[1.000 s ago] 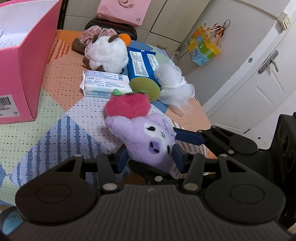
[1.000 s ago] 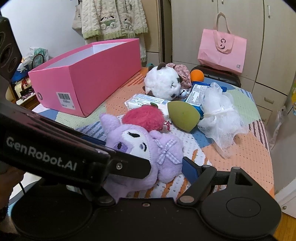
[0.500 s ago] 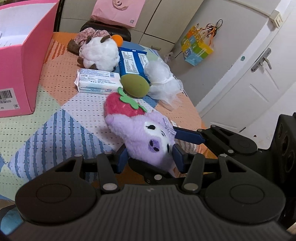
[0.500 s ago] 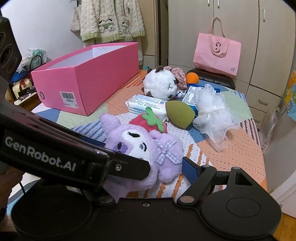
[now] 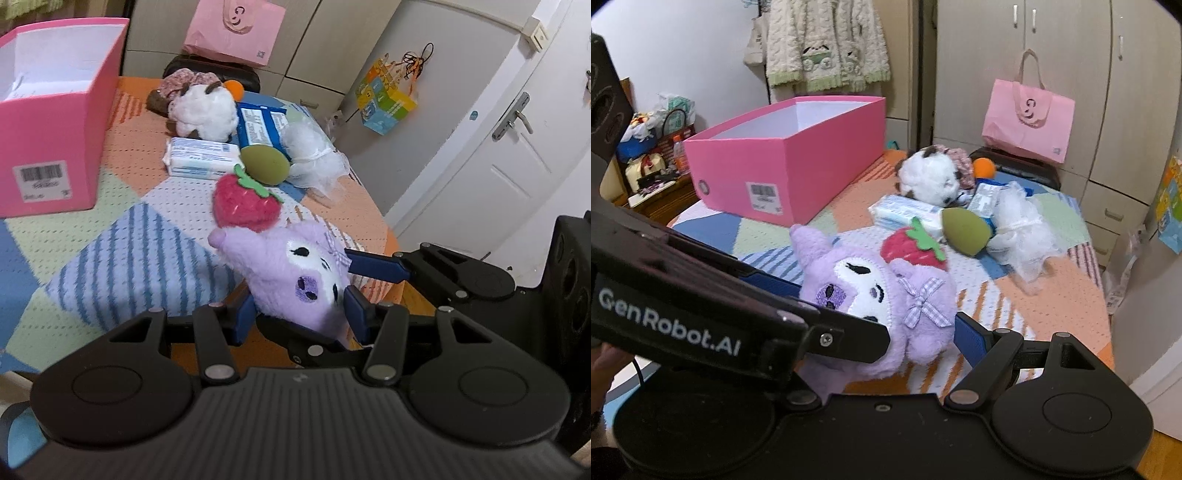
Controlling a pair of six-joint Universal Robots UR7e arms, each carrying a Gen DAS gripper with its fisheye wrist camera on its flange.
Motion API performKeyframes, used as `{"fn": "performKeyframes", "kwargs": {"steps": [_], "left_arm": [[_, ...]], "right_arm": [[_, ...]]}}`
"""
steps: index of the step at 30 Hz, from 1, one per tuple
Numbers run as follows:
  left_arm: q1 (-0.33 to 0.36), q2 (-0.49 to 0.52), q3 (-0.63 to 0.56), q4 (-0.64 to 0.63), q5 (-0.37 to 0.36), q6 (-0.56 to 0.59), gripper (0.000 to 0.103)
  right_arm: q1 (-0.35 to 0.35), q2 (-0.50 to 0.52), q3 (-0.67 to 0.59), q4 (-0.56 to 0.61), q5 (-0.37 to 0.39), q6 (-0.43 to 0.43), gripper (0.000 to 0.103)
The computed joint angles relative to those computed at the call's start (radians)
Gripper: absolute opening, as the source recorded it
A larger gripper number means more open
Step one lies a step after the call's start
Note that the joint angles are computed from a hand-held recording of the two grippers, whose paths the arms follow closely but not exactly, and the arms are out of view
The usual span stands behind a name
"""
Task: Organize soft objects
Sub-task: 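Lift the purple plush doll with the left gripper toward the pink shoebox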
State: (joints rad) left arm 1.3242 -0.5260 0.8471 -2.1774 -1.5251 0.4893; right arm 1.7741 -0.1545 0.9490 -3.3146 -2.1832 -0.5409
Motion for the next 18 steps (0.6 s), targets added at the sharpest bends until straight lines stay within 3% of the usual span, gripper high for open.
{"fn": "performKeyframes", "kwargs": {"steps": [6, 12, 18], "left_arm": [[0.007, -0.069, 0.092, -0.085, 0.014, 0.007, 0.049], [0.014, -0.14, 0.194, -0.253, -0.003, 0.039, 0.047], [0.025, -0.129, 0.119, -0.263, -0.011, 0.027, 0.041]], "right_arm": [[0.018, 0.018, -0.012, -0.002, 0.018, -0.014, 0.084], [0.039, 0.047, -0.067, 0.021, 0.065, -0.052, 0.084], [0.059, 0.102, -0.207, 0.096, 0.111, -0.093, 0.084]]}}
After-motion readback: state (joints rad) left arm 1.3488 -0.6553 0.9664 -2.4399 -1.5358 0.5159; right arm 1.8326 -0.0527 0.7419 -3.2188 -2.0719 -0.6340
